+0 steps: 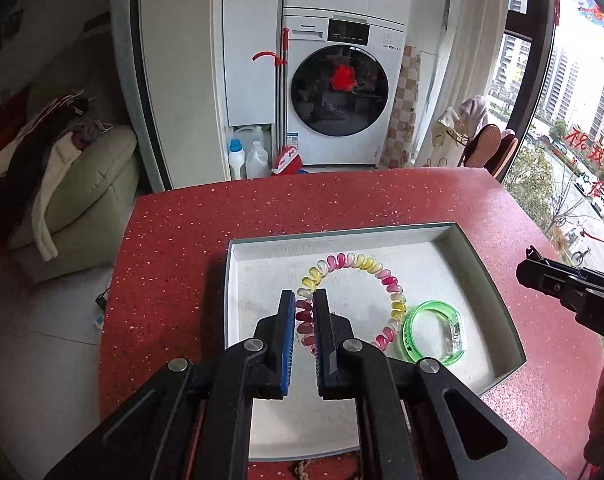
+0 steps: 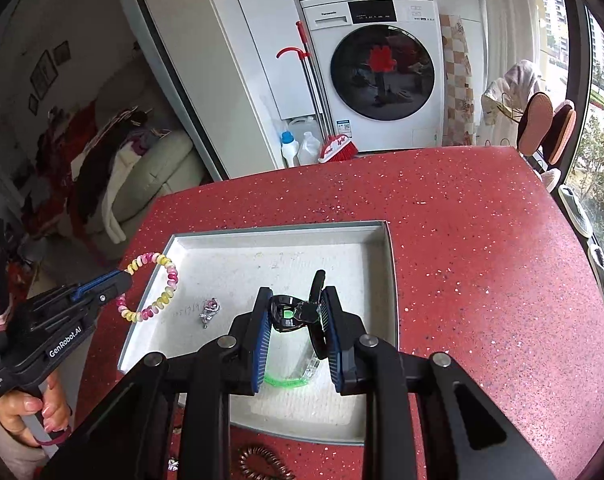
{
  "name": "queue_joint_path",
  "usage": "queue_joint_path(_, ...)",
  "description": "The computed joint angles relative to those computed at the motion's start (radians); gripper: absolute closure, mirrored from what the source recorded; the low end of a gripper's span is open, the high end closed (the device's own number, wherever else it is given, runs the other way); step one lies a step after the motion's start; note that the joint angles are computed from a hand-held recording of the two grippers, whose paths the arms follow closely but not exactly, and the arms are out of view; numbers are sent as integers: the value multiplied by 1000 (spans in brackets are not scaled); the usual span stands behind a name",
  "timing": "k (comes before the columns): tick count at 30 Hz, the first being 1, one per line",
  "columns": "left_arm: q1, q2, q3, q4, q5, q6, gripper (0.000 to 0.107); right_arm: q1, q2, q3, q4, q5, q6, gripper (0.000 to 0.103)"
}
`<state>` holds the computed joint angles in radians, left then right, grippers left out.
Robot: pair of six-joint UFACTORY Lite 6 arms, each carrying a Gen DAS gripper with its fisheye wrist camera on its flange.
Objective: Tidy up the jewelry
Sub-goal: 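Carry both items over the tray while the right tool releases the black clip inside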
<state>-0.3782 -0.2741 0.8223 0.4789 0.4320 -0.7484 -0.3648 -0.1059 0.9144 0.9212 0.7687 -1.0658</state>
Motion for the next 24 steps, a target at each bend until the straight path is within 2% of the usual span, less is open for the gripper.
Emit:
queue_joint_path(8,0,157,-67,224,-117,-248,80,99,192,-10,114,-199,-83,76)
queue_joint_path(12,15,199,-79,262,-158,-287,80,115,256,-6,157,-241,-116,76)
queue_joint_path(18,-17,241,-91,477,-116,-496,80,139,266,-23,166,-279,-153,75)
queue_joint_path(21,-35,266,-86,522,-88,-542,80,149,265,-34,170,-286,-154,75)
queue_joint_path(24,-54,268,-83,561,-59,-581,80,141,265,-31,172,-256,-155,68)
